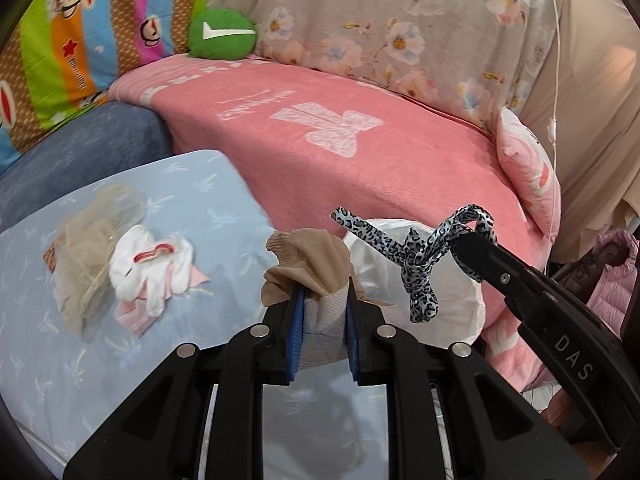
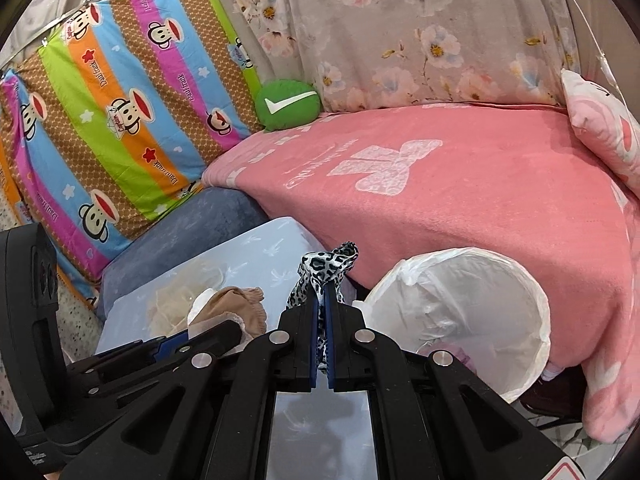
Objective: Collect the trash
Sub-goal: 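Lift the stocking and leopard-print cloth with both grippers and carry them over the bin, then open the left gripper to drop the stocking while the right gripper releases the leopard-print cloth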
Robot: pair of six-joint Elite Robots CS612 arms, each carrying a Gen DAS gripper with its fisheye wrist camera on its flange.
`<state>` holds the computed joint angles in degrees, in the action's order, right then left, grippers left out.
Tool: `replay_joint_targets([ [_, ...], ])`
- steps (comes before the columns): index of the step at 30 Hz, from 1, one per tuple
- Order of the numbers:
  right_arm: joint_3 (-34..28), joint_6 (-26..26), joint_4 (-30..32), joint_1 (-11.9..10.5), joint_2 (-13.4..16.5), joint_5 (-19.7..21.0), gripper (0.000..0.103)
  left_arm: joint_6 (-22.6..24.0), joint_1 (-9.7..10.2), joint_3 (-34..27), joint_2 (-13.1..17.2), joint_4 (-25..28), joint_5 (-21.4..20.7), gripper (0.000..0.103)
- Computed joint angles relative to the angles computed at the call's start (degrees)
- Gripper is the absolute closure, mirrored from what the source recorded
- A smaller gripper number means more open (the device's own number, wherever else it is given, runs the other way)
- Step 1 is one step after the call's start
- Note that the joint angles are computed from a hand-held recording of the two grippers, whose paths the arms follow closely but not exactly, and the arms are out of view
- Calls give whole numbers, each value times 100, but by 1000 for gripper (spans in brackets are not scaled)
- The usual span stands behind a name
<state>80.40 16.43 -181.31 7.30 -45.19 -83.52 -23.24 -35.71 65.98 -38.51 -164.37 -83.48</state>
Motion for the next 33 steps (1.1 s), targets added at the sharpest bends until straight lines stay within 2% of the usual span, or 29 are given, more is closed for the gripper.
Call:
replay_joint_targets([
  [12,304,338,-205,-227,-139,-292,100,553,-101,-577,268,237,-465,85],
  [21,416,499,-234,-349,-170,-391,100,762,-147,-1010,479,523,-784,84],
  [27,447,571,-251,-392,-174,-474,100,878,-188,-1278,612,685,-852,83],
  [28,454,595,-249,-392,-177,-493,100,888,-189,-1316,631,716,-852,82],
  [30,459,629,-242,-408,-174,-501,100,863,-200,-1355,654,712,-803,73],
  [32,454,638,-233,-416,-166,-517,100,831,-215,-1368,664,659,-679,51],
  [33,455,638,-232,-424,-164,-509,100,815,-221,-1354,660,595,-616,46],
])
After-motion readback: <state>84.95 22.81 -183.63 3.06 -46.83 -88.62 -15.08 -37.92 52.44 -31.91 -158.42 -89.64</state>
